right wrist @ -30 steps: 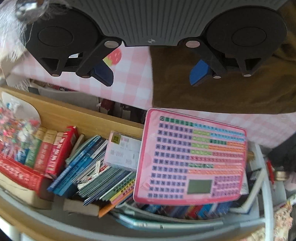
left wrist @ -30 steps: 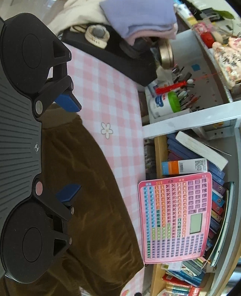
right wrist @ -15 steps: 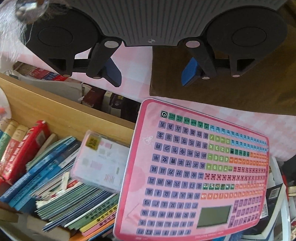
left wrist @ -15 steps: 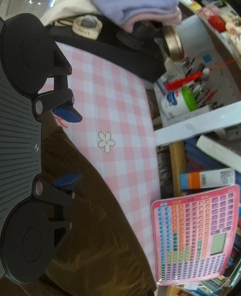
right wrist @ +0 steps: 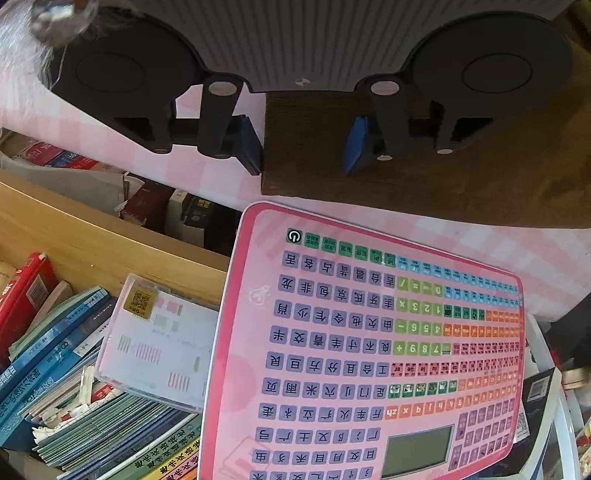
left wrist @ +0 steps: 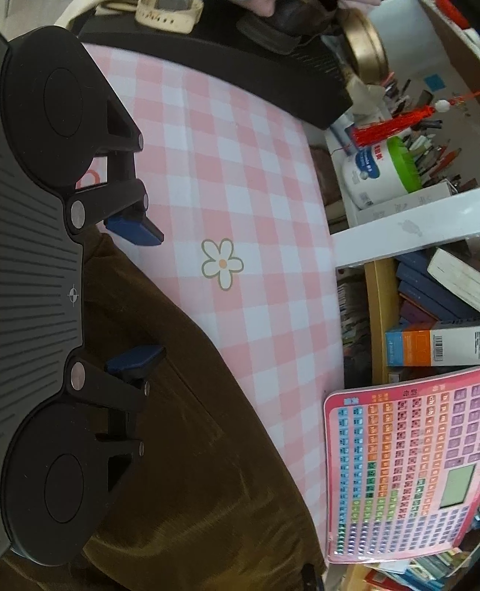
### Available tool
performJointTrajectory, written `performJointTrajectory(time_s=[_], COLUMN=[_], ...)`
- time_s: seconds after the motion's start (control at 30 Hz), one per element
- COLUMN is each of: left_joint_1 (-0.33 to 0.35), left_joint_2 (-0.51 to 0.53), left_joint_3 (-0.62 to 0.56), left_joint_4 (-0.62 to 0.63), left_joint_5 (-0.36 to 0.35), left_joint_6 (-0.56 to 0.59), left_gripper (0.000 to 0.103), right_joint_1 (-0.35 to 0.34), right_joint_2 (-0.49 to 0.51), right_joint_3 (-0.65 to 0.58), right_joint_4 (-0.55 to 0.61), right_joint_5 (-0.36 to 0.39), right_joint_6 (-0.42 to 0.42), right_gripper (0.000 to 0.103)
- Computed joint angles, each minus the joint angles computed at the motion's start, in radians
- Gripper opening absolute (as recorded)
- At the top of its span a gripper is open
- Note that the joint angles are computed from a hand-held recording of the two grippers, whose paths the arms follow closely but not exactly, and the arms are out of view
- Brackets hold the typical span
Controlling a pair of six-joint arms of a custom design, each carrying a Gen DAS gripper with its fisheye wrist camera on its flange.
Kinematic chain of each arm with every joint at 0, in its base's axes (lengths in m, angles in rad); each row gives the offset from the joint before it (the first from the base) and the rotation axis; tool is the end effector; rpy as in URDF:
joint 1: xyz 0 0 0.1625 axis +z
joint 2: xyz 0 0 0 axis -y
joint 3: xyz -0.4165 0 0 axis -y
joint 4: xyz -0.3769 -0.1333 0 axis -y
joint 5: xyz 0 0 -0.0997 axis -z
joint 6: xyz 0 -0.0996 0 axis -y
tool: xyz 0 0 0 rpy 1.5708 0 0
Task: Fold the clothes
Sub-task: 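Grasp a leg hem with the left gripper while the right gripper grasps the other hem, then lift both hems and carry them over toward the waistband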
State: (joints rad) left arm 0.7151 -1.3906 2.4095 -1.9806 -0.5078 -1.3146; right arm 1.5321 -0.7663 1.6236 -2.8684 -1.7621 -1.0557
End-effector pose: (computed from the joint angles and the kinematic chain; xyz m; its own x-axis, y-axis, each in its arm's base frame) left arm -0.1019 -0.3803 0.1546 -0.5842 -0.3441 -0.7351 0.2136 0.8085 -0.5483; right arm 0.0880 -0.6825 0.1204 -0.5122 -0.7281 0.4556 -0.8338 0.5488 -0.0603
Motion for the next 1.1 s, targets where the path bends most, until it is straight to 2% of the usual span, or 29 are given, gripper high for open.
performJointTrajectory(time_s=[0.07,0.1,0.13,0.17,0.2,0.23,0.33,0.4,0.47,0.53,0.63,0.73,0.83,0.93,1.07,1.1], left_joint_1=[0.004,0.007,0.008,0.009,0.009,0.007,-0.031,-0.089,-0.157,-0.219,-0.307,-0.424,-0.543,-0.651,-0.758,-0.777], left_joint_2=[-0.009,-0.012,-0.014,-0.014,-0.012,-0.008,0.013,0.000,-0.036,-0.073,-0.117,-0.146,-0.144,-0.133,-0.131,-0.133], left_joint_3=[0.008,0.012,0.016,0.019,0.020,0.018,-0.013,-0.030,-0.034,-0.022,0.012,0.057,0.092,0.142,0.203,0.215], left_joint_4=[-0.043,-0.072,-0.103,-0.134,-0.150,-0.155,0.020,0.185,0.315,0.393,0.454,0.528,0.564,0.496,0.389,0.372], left_joint_5=[-0.013,-0.021,-0.030,-0.039,-0.044,-0.048,0.012,0.085,0.142,0.156,0.150,0.114,0.049,-0.053,-0.190,-0.221], left_joint_6=[0.030,0.052,0.080,0.110,0.134,0.151,0.069,-0.080,-0.212,-0.269,-0.293,-0.376,-0.459,-0.430,-0.383,-0.386], left_gripper=[0.047,0.039,0.034,0.027,0.012,0.005,0.003,0.003,0.003,0.003,0.003,0.003,0.003,0.003,0.004,0.011], right_joint_1=[0.000,0.000,0.000,0.000,0.001,0.001,0.000,0.000,-0.002,0.003,-0.005,-0.034,-0.097,-0.184,-0.327,-0.362], right_joint_2=[-0.004,-0.008,-0.013,-0.018,-0.023,-0.028,-0.064,-0.111,-0.172,-0.229,-0.324,-0.432,-0.576,-0.718,-0.905,-0.934], right_joint_3=[-0.003,-0.004,-0.003,-0.003,0.001,0.011,0.077,0.140,0.218,0.280,0.370,0.489,0.641,0.791,0.972,1.008], right_joint_4=[0.019,0.033,0.049,0.062,0.066,0.054,-0.059,-0.161,-0.278,-0.351,-0.401,-0.432,-0.465,-0.490,-0.490,-0.495], right_joint_5=[0.004,0.008,0.011,0.010,0.007,0.003,0.037,0.124,0.243,0.292,0.321,0.325,0.352,0.377,0.378,0.373], right_joint_6=[0.003,0.006,0.013,0.022,0.028,0.031,0.037,0.045,0.052,0.085,0.141,0.140,0.136,0.119,0.023,0.016], right_gripper=[0.034,0.021,0.016,0.013,0.011,0.010,0.009,0.009,0.009,0.009,0.009,0.009,0.009,0.009,0.009,0.009])
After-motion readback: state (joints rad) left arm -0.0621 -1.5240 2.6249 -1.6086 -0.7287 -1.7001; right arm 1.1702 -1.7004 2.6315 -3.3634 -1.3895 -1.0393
